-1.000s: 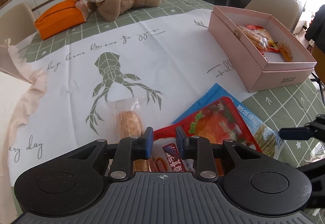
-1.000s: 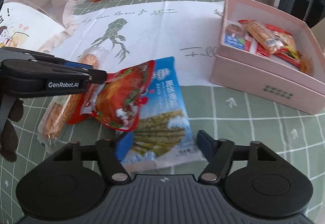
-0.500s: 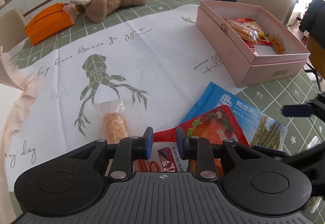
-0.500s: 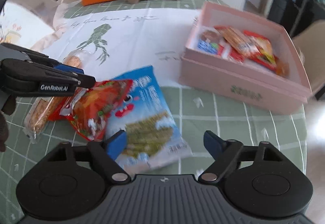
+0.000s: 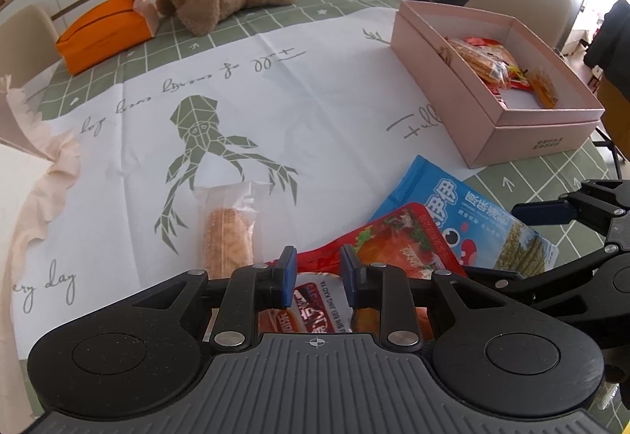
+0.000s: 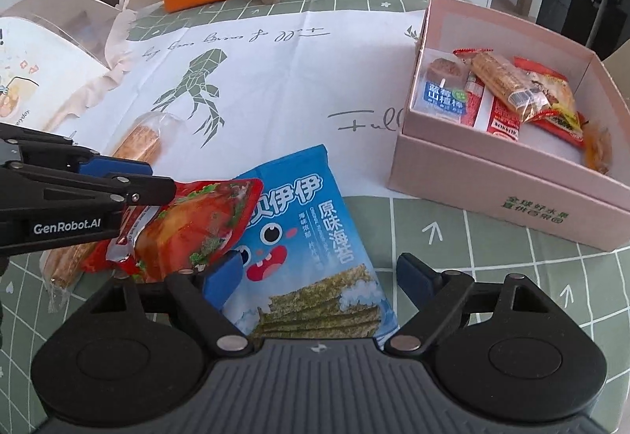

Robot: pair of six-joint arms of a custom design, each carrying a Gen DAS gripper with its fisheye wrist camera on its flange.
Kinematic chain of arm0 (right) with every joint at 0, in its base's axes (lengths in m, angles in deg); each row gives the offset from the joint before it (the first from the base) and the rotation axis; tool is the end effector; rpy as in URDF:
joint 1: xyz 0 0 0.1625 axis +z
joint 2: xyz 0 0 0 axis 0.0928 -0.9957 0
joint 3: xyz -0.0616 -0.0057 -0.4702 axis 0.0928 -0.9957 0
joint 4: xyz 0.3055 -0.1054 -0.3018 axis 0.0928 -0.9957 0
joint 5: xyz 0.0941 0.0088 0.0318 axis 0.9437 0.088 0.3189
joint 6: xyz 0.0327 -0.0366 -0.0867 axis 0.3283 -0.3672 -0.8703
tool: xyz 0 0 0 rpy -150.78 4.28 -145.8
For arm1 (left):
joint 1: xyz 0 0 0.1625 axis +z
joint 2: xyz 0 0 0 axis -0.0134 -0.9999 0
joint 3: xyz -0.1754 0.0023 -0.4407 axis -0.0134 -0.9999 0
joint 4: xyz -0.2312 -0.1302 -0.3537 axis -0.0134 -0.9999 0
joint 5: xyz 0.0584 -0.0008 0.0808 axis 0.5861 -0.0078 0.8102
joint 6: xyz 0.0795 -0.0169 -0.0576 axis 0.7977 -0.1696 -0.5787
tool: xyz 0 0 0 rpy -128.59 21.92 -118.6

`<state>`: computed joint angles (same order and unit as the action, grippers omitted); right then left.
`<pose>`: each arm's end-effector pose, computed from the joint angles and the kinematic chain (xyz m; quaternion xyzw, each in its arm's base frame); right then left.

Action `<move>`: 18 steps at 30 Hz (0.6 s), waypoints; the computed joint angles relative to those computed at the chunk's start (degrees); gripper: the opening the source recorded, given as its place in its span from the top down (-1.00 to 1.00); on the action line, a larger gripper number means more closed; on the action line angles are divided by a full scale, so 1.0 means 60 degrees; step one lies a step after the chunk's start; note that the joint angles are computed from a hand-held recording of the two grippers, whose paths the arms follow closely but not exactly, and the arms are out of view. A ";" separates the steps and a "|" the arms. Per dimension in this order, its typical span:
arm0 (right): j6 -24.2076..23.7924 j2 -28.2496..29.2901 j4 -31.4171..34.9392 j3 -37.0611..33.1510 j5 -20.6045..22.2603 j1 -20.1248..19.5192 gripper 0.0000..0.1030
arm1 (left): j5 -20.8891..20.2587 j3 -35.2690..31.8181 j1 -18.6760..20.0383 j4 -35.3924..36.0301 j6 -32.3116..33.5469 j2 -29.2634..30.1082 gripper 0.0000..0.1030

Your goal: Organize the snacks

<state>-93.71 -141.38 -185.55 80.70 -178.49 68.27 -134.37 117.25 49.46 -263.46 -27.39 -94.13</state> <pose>-0.0489 -0.5065 0.1754 0.0723 -0.8987 0.2812 0.3288 -0.2560 -0.5830 -0.1150 0.3681 0.8741 -0.1429 0.2827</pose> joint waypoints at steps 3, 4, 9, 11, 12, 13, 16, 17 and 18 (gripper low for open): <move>-0.0101 -0.0156 0.0057 0.0160 0.0205 -0.0039 -0.37 | -0.0021 -0.0020 -0.0029 0.0079 0.0028 0.0023 0.44; -0.0168 -0.0170 -0.0015 0.0209 0.0180 -0.0022 -0.31 | -0.0054 -0.0025 -0.0031 0.0108 0.0023 0.0025 0.45; -0.0013 -0.0427 0.0092 0.0413 0.0397 -0.0171 -0.13 | -0.0209 0.0016 -0.0115 0.0209 0.0040 0.0043 0.45; 0.0005 -0.0474 -0.0024 0.0521 0.0431 -0.0227 -0.11 | -0.0291 0.0052 -0.0160 0.0245 0.0071 0.0041 0.45; 0.0002 -0.0492 -0.0099 0.0586 0.0445 -0.0252 -0.11 | -0.0338 0.0073 -0.0183 0.0270 0.0084 0.0037 0.45; 0.0004 -0.0496 -0.0159 0.0631 0.0445 -0.0265 -0.11 | -0.0369 0.0091 -0.0203 0.0282 0.0097 0.0041 0.45; -0.0041 -0.0493 -0.0403 0.0779 0.0400 -0.0281 -0.10 | -0.0458 0.0177 -0.0271 0.0332 0.0163 0.0027 0.45; -0.0046 -0.0505 -0.0446 0.0821 0.0404 -0.0292 -0.10 | -0.0474 0.0211 -0.0292 0.0345 0.0189 0.0019 0.45; -0.0038 -0.0519 -0.0485 0.0865 0.0417 -0.0310 -0.10 | -0.0492 0.0253 -0.0311 0.0357 0.0215 0.0002 0.45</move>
